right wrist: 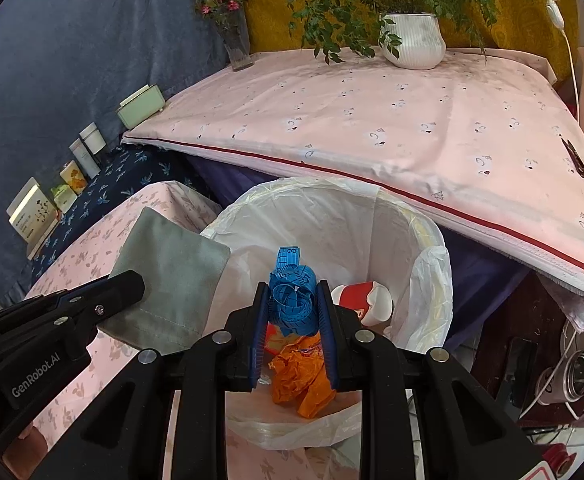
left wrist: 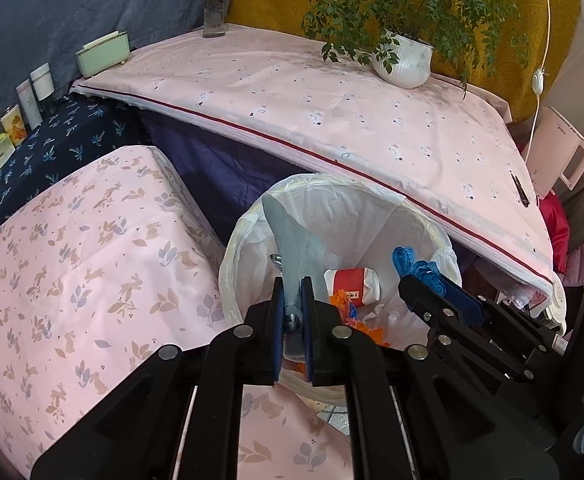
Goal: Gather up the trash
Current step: 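Open both grippers to drop the pouch and blue item into the bin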
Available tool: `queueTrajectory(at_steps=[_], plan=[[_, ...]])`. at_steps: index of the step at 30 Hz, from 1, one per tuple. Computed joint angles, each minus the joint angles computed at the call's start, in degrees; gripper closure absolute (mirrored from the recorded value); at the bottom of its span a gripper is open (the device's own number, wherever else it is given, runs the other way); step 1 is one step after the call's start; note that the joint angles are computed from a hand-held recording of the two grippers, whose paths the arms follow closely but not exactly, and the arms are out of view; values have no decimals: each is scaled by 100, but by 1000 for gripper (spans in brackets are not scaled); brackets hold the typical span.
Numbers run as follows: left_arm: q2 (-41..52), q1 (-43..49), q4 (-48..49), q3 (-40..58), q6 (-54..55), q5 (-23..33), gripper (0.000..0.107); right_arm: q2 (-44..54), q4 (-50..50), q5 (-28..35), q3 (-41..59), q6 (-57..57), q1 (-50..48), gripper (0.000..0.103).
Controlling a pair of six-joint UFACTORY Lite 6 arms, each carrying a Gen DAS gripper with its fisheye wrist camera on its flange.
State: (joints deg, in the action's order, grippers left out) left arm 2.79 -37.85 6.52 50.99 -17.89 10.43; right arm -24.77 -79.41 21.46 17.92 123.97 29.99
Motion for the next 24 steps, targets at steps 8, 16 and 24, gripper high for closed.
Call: queueTrajectory(at_steps=[8,16,24], plan=[[58,103,-163,7,66,-63,87,73,27,141,50,26,70,74],[-106,352,111,-164,-251,-93,64,-54,479,250,115,-458,95,58],[-496,379,1530,-518,-1588,-83,53,-210,1166,672,207,-1161,437,43]])
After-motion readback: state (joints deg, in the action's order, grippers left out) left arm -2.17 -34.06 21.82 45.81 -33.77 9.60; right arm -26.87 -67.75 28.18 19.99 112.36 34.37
